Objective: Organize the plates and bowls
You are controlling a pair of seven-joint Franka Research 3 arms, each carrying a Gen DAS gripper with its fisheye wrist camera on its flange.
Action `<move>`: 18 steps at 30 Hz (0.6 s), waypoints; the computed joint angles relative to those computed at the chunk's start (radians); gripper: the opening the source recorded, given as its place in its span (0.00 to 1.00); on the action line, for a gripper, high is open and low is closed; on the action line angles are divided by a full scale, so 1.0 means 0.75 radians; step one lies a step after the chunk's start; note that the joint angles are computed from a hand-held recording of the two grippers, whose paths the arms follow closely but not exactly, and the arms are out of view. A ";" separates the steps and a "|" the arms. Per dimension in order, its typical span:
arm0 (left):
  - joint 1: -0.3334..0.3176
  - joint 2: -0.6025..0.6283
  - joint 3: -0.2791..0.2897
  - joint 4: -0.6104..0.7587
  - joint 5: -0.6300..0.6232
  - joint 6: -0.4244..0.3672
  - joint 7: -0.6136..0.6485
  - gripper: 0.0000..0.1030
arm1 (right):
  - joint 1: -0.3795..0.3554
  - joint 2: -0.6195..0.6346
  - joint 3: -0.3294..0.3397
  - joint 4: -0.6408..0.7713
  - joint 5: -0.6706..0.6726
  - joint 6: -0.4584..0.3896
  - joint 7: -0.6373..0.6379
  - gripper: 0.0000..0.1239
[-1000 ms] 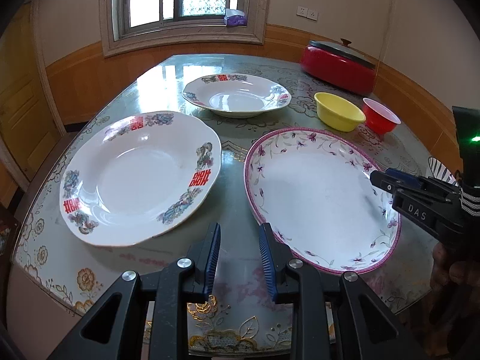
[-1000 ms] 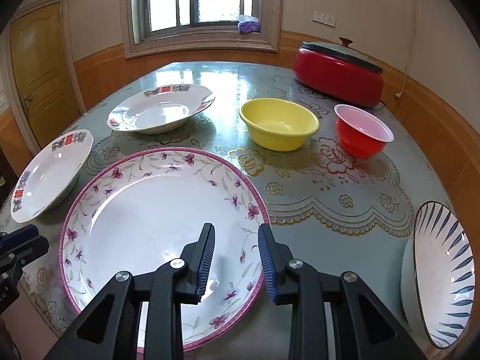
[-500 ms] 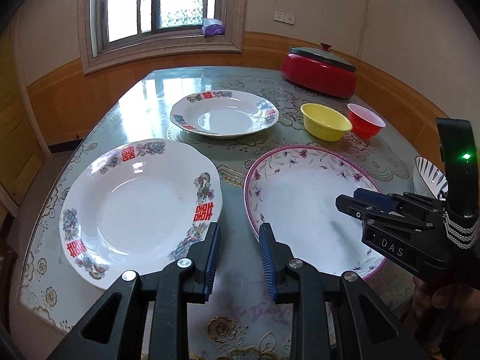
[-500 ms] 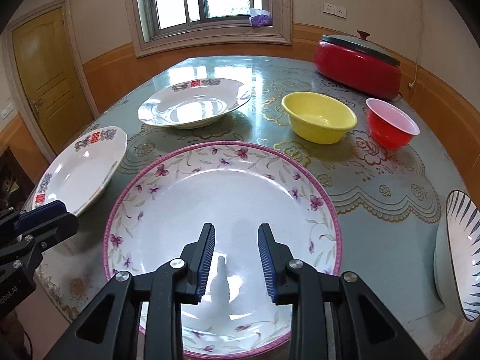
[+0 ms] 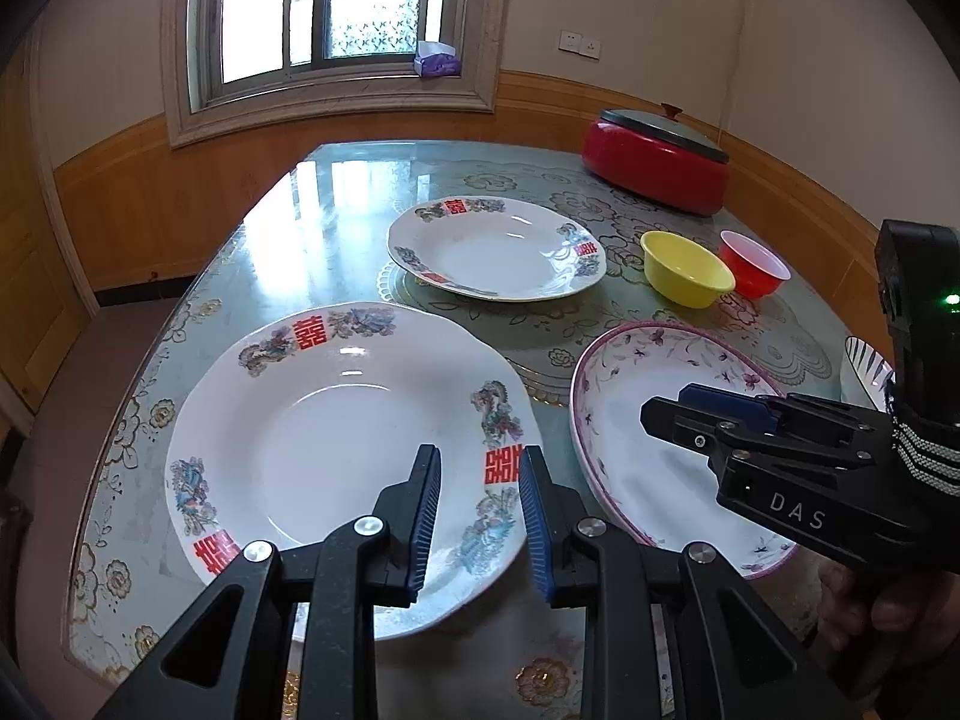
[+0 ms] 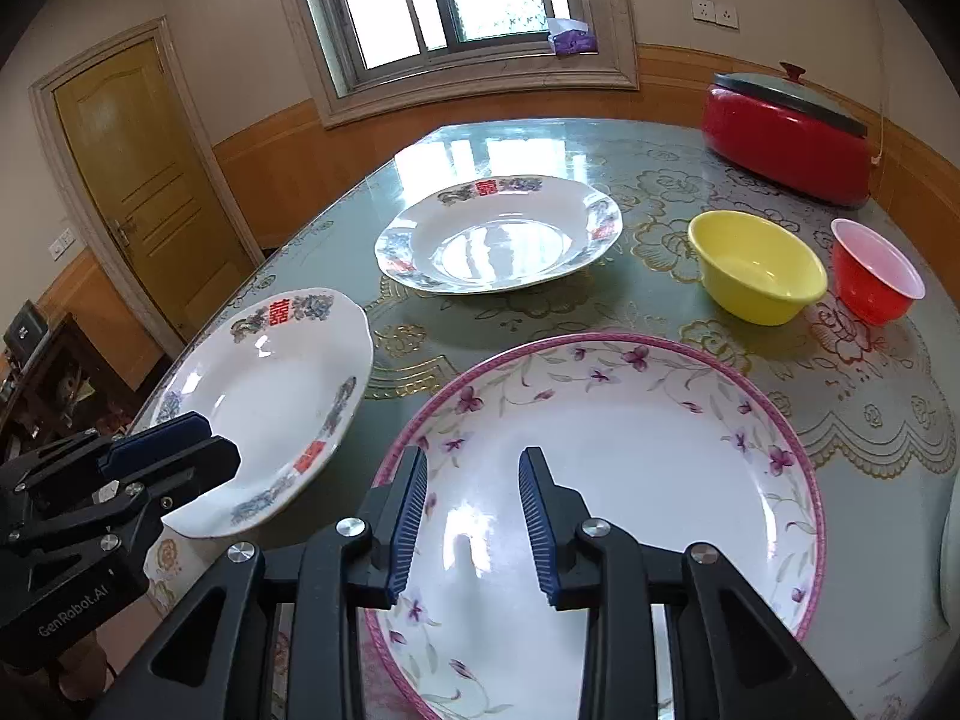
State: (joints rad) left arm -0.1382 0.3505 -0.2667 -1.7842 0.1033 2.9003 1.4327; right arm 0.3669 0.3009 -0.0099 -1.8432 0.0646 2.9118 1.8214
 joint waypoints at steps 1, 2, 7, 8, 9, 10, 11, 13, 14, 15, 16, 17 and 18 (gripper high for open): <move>0.027 0.003 -0.023 0.003 -0.029 0.000 0.028 0.27 | -0.009 0.014 0.016 0.020 0.021 -0.004 -0.012 0.26; 0.049 0.005 -0.037 0.007 -0.054 0.002 0.049 0.27 | -0.018 0.028 0.032 0.041 0.044 -0.008 -0.026 0.26; 0.114 0.020 -0.046 0.044 -0.126 0.009 0.106 0.33 | -0.046 0.105 0.095 0.162 0.164 -0.037 -0.112 0.26; 0.125 0.023 -0.042 0.050 -0.135 0.012 0.112 0.33 | -0.044 0.125 0.098 0.193 0.174 -0.053 -0.121 0.26; 0.130 0.027 -0.032 0.058 -0.137 0.014 0.111 0.33 | -0.029 0.146 0.085 0.223 0.168 -0.069 -0.113 0.25; 0.137 0.034 -0.024 0.070 -0.138 0.010 0.111 0.33 | -0.012 0.167 0.067 0.254 0.156 -0.084 -0.096 0.26; 0.147 0.041 -0.020 0.082 -0.141 0.002 0.115 0.33 | -0.004 0.187 0.061 0.281 0.155 -0.098 -0.086 0.26; 0.157 0.055 0.002 0.102 -0.136 -0.004 0.108 0.33 | -0.017 0.221 0.080 0.327 0.185 -0.121 -0.096 0.26; 0.166 0.063 0.009 0.113 -0.134 -0.009 0.108 0.33 | -0.014 0.237 0.079 0.349 0.188 -0.133 -0.094 0.25; 0.175 0.072 0.014 0.125 -0.134 -0.018 0.109 0.33 | 0.003 0.252 0.060 0.371 0.173 -0.147 -0.073 0.26; 0.187 0.082 0.015 0.138 -0.137 -0.028 0.113 0.33 | 0.016 0.269 0.045 0.395 0.159 -0.162 -0.054 0.26; 0.200 0.095 0.015 0.154 -0.142 -0.043 0.121 0.33 | 0.018 0.286 0.043 0.420 0.154 -0.178 -0.048 0.26; 0.214 0.107 0.011 0.168 -0.149 -0.057 0.133 0.33 | 0.022 0.304 0.040 0.448 0.148 -0.198 -0.039 0.26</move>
